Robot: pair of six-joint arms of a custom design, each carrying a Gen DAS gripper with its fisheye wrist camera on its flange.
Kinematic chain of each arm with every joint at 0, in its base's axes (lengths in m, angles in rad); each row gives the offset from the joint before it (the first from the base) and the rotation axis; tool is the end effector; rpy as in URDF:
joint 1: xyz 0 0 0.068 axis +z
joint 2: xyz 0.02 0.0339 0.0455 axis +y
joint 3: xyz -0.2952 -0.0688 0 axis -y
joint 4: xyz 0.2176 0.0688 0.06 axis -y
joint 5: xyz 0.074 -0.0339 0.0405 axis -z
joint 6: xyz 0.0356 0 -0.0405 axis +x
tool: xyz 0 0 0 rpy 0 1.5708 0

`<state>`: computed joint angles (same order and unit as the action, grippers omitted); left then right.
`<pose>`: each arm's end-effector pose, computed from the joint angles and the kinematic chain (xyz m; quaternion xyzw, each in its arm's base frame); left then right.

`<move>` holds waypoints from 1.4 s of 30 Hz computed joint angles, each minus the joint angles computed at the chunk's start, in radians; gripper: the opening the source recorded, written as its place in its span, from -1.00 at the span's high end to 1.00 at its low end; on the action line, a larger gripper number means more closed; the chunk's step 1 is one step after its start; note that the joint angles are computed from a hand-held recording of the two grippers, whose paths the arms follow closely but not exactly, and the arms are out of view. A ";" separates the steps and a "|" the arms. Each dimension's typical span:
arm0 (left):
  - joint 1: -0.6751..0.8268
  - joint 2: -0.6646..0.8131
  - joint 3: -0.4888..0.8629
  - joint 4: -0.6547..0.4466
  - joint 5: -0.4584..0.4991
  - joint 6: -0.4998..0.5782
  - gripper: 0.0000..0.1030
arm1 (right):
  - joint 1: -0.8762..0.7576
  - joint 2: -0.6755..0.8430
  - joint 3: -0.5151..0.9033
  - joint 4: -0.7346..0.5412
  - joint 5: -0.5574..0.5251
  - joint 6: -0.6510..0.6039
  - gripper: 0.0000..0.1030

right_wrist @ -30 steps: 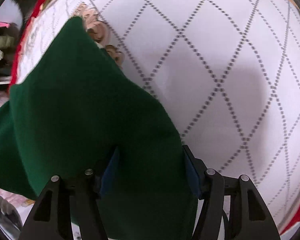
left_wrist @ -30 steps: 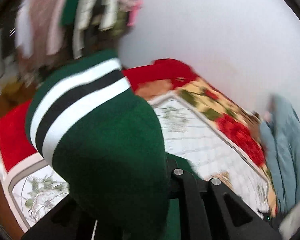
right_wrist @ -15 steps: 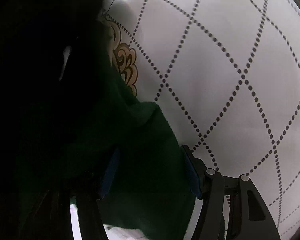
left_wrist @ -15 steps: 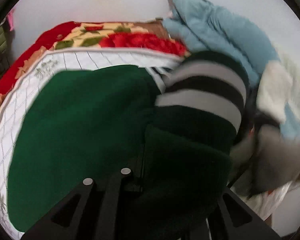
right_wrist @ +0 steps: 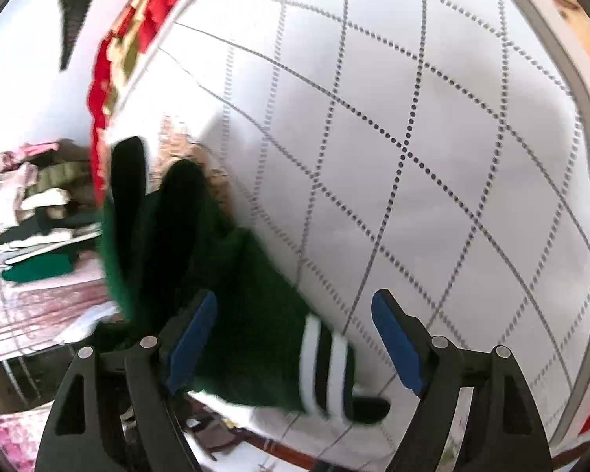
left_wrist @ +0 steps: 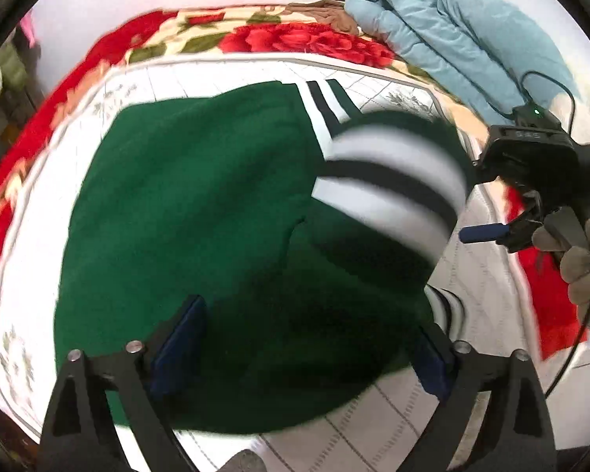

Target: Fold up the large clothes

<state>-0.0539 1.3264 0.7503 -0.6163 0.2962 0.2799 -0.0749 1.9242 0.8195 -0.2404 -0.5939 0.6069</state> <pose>0.2028 -0.0213 0.2313 0.1887 0.9533 -0.1230 0.2012 0.2974 -0.0023 0.1222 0.2866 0.9065 0.3088 0.0275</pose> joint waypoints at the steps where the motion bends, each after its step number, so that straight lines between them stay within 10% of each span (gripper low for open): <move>1: 0.017 -0.003 0.005 -0.031 0.007 -0.002 -0.84 | -0.038 0.003 0.044 -0.045 -0.035 -0.035 -0.62; 5: 0.068 -0.032 0.037 -0.135 0.021 -0.006 -0.84 | -0.070 0.042 0.083 -0.124 -0.163 -0.125 -0.78; 13: 0.189 -0.069 0.174 -0.344 -0.019 0.018 -0.85 | 0.124 0.027 -0.088 0.431 -0.232 0.338 -0.95; 18: 0.277 -0.009 0.208 -0.319 -0.043 -0.030 -0.85 | 0.242 0.163 0.197 0.011 -0.156 0.090 -1.00; 21: 0.278 0.064 0.232 -0.271 -0.106 -0.058 -0.85 | 0.304 0.215 0.265 -0.094 -0.044 0.067 0.46; 28: 0.283 0.181 0.323 -0.161 -0.158 -0.125 -0.85 | 0.312 -0.008 0.142 0.005 0.047 0.152 0.64; 34: 0.230 0.365 0.406 -0.059 -0.227 -0.174 -0.85 | 0.302 0.203 0.197 -0.103 0.115 0.067 0.50; 42: 0.174 0.780 0.781 -0.084 -0.237 -0.193 -0.96 | 0.226 0.023 0.262 -0.214 0.246 0.034 -0.20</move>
